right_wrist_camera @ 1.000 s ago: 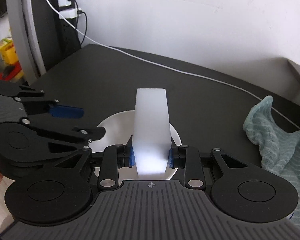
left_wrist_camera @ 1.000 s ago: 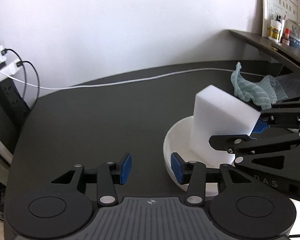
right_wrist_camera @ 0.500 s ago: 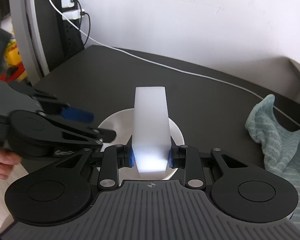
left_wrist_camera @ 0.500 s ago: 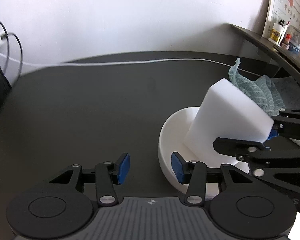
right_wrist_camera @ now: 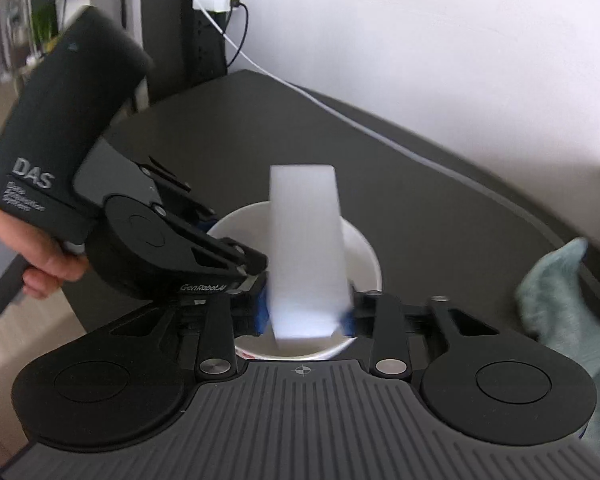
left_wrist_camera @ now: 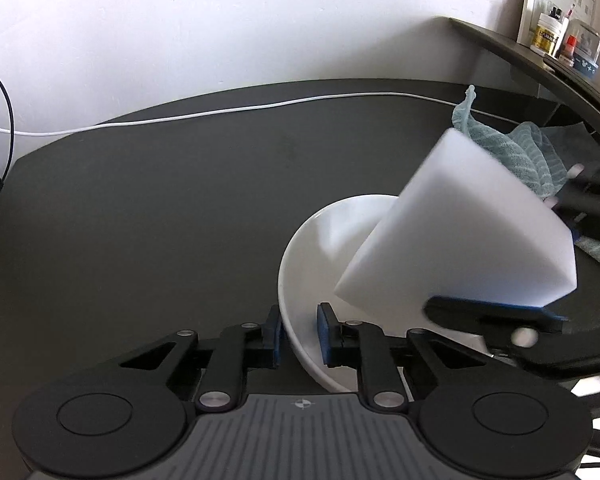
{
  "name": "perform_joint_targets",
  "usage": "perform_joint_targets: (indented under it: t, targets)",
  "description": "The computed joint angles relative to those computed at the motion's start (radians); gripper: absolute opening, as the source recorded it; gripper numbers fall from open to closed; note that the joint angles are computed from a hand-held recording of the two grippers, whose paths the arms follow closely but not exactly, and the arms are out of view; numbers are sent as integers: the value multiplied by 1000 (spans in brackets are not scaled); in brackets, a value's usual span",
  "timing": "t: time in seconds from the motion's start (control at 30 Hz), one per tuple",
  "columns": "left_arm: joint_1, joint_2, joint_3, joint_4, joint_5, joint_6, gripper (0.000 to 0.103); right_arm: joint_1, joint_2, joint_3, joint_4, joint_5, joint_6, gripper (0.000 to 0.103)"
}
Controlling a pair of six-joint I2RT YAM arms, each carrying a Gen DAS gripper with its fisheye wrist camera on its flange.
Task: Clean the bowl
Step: 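Scrub the bowl interior with the sponge in the right gripper while the left gripper holds the rim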
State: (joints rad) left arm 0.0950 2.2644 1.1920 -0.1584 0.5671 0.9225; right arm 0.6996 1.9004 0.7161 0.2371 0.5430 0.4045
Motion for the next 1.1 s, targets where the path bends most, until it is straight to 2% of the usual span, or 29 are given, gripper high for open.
perform_joint_targets:
  t: [0.07,0.2,0.3,0.37,0.47,0.5,0.53,0.67,0.8,0.87,1.1]
  targets:
    - [-3,0,6,-7,0,7,18,24,-26,-14,-11,30,7,48]
    - [-3,-3,9,-13,1,22,18,38,-72,-65,45,32,16,50]
    - [2,2,21,-27,4,24,21,4,-67,-76,111,-16,10,51]
    - [7,9,35,-42,8,23,21,-27,-55,-77,147,-57,12,43]
    - [-5,-4,4,-3,-2,25,21,-64,-43,-75,167,-101,39,41]
    - [-9,-14,-19,24,-9,28,21,-69,-33,-64,151,-104,49,33]
    - [-12,-18,-30,40,-11,22,21,-71,-24,-55,135,-102,68,31]
    - [-9,-31,-76,106,-7,17,22,-41,-29,-56,103,-58,129,30]
    - [-8,-40,-109,146,-4,15,21,21,-65,-76,78,69,191,30]
    - [-6,-36,-91,118,-1,16,21,28,-67,-93,107,128,202,30]
    - [-14,-33,-73,92,-7,15,21,-51,63,-62,299,11,126,30]
